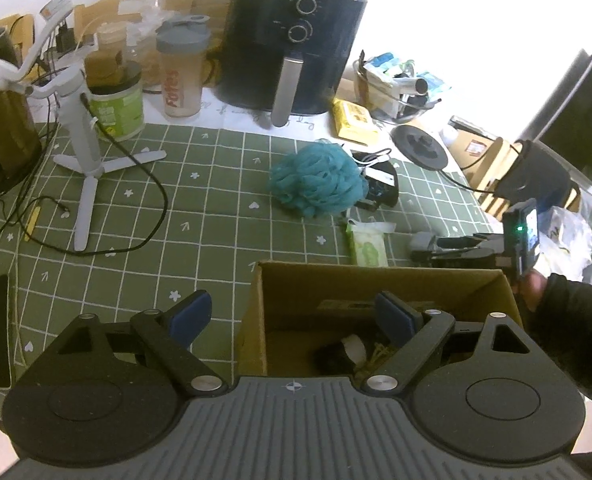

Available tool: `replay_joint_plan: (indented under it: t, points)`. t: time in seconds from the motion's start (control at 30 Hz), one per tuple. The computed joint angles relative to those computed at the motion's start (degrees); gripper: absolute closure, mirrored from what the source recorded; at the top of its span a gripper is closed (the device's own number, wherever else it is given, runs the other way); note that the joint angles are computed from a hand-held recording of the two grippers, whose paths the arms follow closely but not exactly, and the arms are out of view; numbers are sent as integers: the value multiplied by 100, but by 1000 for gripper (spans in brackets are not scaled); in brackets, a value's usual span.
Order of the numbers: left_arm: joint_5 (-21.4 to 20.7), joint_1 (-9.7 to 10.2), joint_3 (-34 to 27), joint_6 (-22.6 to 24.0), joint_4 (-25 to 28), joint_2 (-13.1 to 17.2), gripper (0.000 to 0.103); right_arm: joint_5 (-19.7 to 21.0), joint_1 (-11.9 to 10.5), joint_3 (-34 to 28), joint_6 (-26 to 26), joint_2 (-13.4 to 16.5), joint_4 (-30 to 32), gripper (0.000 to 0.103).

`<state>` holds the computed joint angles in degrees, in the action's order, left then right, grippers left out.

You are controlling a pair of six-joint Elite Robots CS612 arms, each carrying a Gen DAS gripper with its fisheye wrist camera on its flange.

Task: Organize soft objects
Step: 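Lift the grey earbud case off the mat with the right gripper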

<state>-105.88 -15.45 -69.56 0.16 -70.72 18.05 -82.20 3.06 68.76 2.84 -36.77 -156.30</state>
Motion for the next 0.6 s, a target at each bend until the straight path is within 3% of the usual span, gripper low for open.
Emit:
replay_joint_plan:
  t: [0.2, 0.4, 0.6]
  points:
    - [-41, -9, 81, 90, -58, -36, 13, 151, -20, 100, -219, -41, 13, 20]
    - [-39, -15, 168, 148, -113, -73, 13, 211, -34, -83, -1208, 7, 423, 20]
    - [-31, -25, 222, 180, -175, -99, 13, 219, -27, -276, -1806, 120, 581, 20]
